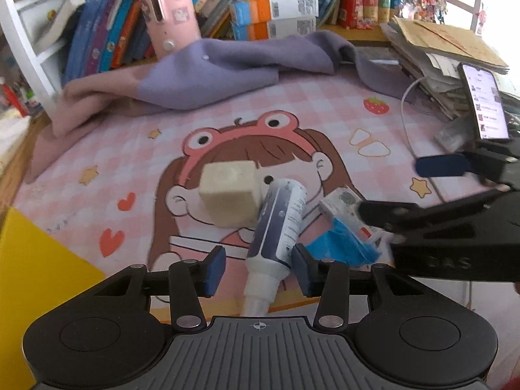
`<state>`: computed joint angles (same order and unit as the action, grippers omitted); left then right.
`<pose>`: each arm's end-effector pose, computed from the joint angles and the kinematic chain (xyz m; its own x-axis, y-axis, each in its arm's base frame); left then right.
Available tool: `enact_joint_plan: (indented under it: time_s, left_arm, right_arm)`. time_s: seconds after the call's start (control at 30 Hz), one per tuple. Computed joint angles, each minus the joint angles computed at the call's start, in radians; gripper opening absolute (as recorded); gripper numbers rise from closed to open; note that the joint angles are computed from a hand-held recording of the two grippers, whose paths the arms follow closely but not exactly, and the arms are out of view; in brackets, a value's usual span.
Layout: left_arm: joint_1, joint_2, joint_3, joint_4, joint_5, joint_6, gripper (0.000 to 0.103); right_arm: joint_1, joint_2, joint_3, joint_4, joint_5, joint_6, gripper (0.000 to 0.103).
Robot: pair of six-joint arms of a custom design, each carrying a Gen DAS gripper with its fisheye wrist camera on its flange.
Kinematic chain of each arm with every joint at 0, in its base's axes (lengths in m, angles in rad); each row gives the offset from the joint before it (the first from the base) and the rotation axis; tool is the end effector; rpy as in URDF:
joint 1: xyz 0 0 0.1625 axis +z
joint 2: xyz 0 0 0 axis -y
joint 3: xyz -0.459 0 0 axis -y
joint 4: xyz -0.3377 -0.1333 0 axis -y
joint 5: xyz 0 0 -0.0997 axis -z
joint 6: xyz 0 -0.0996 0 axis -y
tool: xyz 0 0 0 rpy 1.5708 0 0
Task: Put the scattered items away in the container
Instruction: 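Grasp the white-and-blue tube with the left tool while the right tool grasps the small white medicine box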
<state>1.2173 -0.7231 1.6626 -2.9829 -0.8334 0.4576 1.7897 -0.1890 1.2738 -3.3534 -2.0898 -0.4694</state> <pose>-0.0426 -0.6939 0.1734 -0.5819 0.3413 -0.7382 0.6301 0.7630 -0.1439 0.2427 -0.7046 -0.0521 -0.7424 -0.2291 0.6296 -0.5631 0.7225 -0.4011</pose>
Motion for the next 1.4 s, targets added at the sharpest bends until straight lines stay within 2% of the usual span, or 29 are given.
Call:
enact_joint_plan:
  time_s: [0.13, 0.33, 0.47, 0.6, 0.73, 1.0, 1.1, 1.17, 1.2, 1.23, 1.3, 1.4]
  left_arm:
    - [0.009, -0.001, -0.011, 0.037, -0.002, -0.012, 0.042]
    - [0.019, 0.007, -0.022, 0.057, -0.001, 0.006, 0.042]
    - [0.023, 0.013, -0.044, 0.076, -0.022, -0.009, 0.042]
    - [0.027, 0.024, -0.067, 0.092, -0.047, -0.007, 0.042]
    - [0.03, 0.038, -0.093, 0.106, -0.065, -0.021, 0.042]
    - [0.032, 0.051, -0.11, 0.107, -0.081, -0.04, 0.041]
    - [0.032, 0.05, -0.112, 0.115, -0.084, -0.035, 0.041]
    - [0.031, 0.048, -0.108, 0.112, -0.087, -0.03, 0.036]
    - [0.031, 0.046, -0.105, 0.115, -0.09, -0.032, 0.034]
    - [0.03, 0.044, -0.1, 0.115, -0.091, -0.029, 0.031]
    - [0.027, 0.041, -0.092, 0.114, -0.084, -0.03, 0.031]
    - [0.021, 0.024, -0.07, 0.094, -0.088, -0.058, 0.031]
  right_arm:
    - [-0.003, 0.019, -0.064, 0.096, 0.012, 0.019, 0.069]
    - [-0.007, 0.041, -0.103, 0.154, 0.009, 0.003, 0.062]
    - [-0.009, 0.038, -0.076, 0.1, -0.007, -0.068, 0.052]
    - [-0.019, 0.013, -0.017, 0.041, -0.025, -0.075, 0.044]
    - [-0.023, 0.001, 0.016, 0.01, -0.029, -0.081, 0.044]
    - [-0.018, 0.009, 0.005, 0.009, -0.036, -0.114, 0.044]
    - [-0.017, 0.021, -0.022, 0.017, -0.041, -0.118, 0.05]
    - [-0.018, 0.026, -0.033, 0.025, -0.036, -0.111, 0.049]
    - [-0.018, 0.026, -0.035, 0.031, -0.032, -0.102, 0.047]
    - [-0.019, 0.022, -0.031, 0.037, -0.022, -0.097, 0.039]
    - [-0.017, 0.017, -0.023, 0.048, -0.008, -0.111, 0.028]
    - [-0.01, 0.014, -0.012, 0.05, -0.003, -0.092, 0.028]
